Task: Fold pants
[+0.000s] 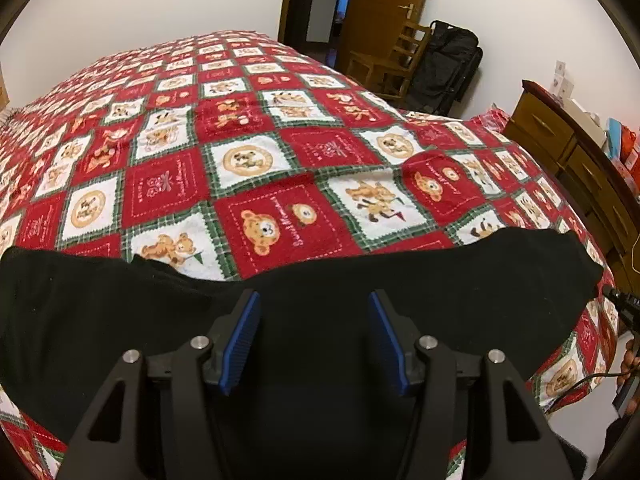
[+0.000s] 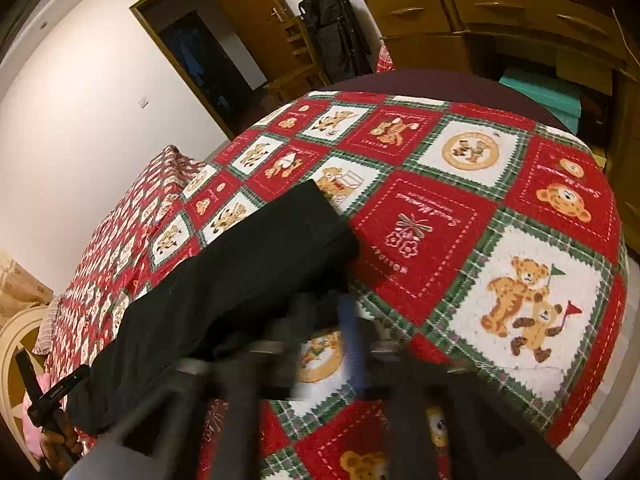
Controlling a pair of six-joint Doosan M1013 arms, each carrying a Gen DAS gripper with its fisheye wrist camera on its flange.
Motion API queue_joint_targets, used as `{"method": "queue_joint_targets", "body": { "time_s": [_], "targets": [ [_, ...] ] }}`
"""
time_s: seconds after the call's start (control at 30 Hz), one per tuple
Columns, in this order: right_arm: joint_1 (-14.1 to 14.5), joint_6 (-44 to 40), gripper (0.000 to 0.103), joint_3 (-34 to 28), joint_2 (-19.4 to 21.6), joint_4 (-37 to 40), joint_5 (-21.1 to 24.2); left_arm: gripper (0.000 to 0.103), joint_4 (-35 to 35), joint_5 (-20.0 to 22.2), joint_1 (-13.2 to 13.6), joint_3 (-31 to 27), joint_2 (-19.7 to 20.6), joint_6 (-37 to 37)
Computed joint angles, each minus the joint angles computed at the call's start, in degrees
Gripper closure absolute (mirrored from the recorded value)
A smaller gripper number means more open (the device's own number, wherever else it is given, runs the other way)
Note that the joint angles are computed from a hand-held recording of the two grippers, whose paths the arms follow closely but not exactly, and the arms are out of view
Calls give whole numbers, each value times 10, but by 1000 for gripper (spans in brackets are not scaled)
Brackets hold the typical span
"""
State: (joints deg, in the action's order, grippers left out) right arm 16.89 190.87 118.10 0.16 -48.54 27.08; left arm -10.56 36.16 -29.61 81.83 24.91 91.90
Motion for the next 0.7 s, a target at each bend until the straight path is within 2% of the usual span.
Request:
{"method": "queue_joint_targets", "body": {
  "time_s": [0.03, 0.07, 0.13, 0.17, 0.2, 0.23, 0.27, 0.47, 0.5, 0.53, 0.6, 0.7],
  "targets": [
    [1, 26, 43, 5, -2, -24, -6, 44, 0, 2, 1, -1, 1, -2],
    [2, 43, 43, 8, -3, -40, -11, 44, -2, 4, 1, -2, 2, -2],
    [3, 12, 45, 1, 2, -23, 2, 44, -4, 4, 1, -1, 2, -1],
    [6, -4, 50, -5, 6, -16, 18, 44, -4, 4, 1, -2, 2, -1],
    [6, -32, 66, -10, 11, 1, 25, 44, -4, 4, 1, -1, 2, -1],
    [3, -79, 72, -15, 16, 38, 27, 44, -5, 4, 1, -1, 1, 0],
    [0, -109, 73, -19, 23, 64, 31, 44, -7, 3, 1, -1, 1, 1],
    [3, -147, 74, -35, 41, 47, 50, 44, 0, 3, 0, -1, 0, -9],
    [1, -170, 79, -40, 44, 59, 53, 44, 3, 5, -1, -1, 1, -11],
    [-1, -187, 93, -43, 45, 71, 56, 44, 3, 5, -1, -1, 1, -11],
    [-5, -227, 97, -48, 45, 99, 65, 44, 3, 3, -2, 1, -1, -8],
    [7, -230, 97, -55, 43, 52, 119, 44, 10, -1, -4, 3, -4, -12]
  ]
}}
